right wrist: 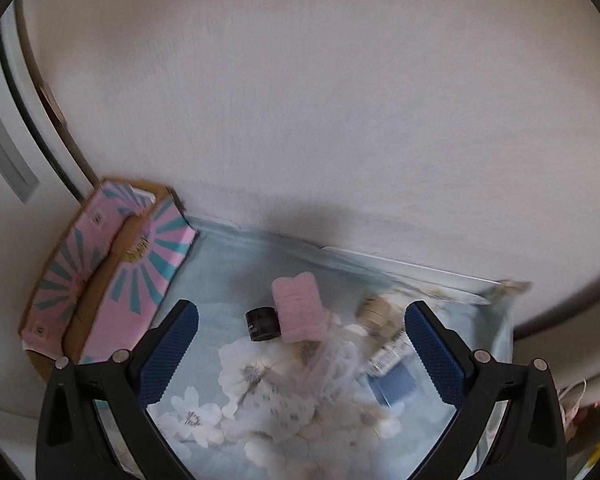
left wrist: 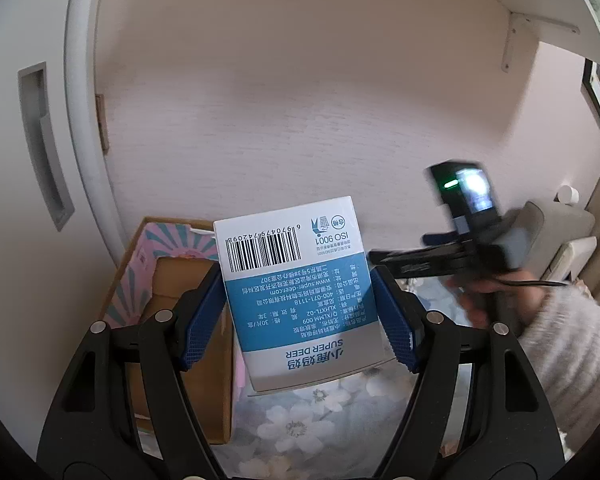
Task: Organize objects
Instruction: 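Grasp the pink fluffy pad with the right tool while the left tool holds the box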
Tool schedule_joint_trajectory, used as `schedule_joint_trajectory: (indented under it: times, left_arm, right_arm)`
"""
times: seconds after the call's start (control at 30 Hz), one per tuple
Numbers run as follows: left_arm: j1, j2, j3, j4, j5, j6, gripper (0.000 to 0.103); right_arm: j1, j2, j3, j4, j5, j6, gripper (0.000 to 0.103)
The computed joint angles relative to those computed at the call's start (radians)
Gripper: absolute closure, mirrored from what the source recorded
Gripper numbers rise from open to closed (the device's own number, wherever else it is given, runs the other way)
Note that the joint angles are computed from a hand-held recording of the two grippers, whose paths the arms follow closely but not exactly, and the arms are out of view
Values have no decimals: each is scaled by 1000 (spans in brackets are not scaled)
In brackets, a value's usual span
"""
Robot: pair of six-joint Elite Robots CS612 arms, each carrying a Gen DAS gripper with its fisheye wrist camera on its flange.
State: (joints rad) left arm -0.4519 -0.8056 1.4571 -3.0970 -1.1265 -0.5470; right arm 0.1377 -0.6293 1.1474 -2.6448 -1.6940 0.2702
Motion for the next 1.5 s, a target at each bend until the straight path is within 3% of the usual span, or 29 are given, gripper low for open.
schedule_joint_trajectory:
  times: [0.07,0.3,0.57,0.7,0.83,1.07,1.4,1.5]
  left_arm:
    - [1,1,-2,0,6,-6,34]
    - [1,2,-7,15,38,-23,34]
    - [3,3,-13,37,47,-50,34]
    - [8,5,-16,40,45,-55,34]
    - [15,7,-17,44,43,-65,34]
    - [17,5,-16,44,47,-65,34]
    - [18,1,-11,39,49,-53,34]
    - [17,-2,-8,37,48,-52,34]
  right_arm:
    - [-4,39,-62,71,18,-19,1]
    - [-14,153,-231,277,79,-26,16]
    - [-23,226,-337,404,128,-9,18]
    - [-25,246,-368,442,136,-10,27]
    - [-25,250,-371,450,122,-4,34]
    - [-31,241,-346,449,107,13,56]
    - [-34,195,-256,356,105,15,61]
    - [-29,172,-223,316,73,84,61]
